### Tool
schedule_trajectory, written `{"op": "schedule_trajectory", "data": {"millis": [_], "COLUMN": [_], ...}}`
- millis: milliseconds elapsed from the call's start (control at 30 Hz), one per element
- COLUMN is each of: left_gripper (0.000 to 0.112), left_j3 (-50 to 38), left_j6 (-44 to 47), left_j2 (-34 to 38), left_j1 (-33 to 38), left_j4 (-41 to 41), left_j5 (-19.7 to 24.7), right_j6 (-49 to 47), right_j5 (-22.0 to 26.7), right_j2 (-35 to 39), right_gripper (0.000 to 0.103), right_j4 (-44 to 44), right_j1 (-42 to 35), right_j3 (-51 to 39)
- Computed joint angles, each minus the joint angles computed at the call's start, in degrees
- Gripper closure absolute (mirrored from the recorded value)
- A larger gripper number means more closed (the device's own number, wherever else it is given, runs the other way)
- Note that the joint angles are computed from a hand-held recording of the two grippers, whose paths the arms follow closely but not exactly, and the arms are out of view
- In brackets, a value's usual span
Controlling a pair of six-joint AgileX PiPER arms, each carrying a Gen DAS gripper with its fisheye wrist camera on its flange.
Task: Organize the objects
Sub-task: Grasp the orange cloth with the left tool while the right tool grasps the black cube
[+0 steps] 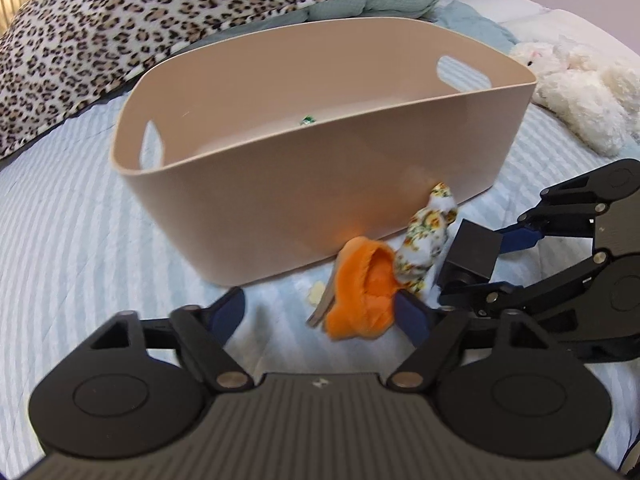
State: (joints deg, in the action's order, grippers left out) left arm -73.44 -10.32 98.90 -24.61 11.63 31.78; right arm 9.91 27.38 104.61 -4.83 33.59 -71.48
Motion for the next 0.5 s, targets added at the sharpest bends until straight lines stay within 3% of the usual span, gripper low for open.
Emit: {"op": "schedule_trajectory", "data": {"millis": [167,333,500], "left_gripper": [0.058,0.089,0.102], "left_j3": [-2.5,-4.8,-3.7], "left_j6": [1.8,3.0,3.5], "left_j2": [2.5,4.5,3.4], "left_j1": [-0.9,-0.9,-0.4], "left_j4": [-1.3,-2.2,-3.9], "left_j5": [0.6,4.1,2.9], "right_j6": [-0.8,-1.1,-1.1], "right_j5": [0.1,0.4,0.4], "right_j2": [-0.7,-1.5,-2.2], "right_gripper": [0.061,0.061,0.061], "right_j4": [1.3,1.7,1.9], "right_j1": [-1.0,-1.4,-1.7], "right_j3": [0.7,1.3,1.8]}}
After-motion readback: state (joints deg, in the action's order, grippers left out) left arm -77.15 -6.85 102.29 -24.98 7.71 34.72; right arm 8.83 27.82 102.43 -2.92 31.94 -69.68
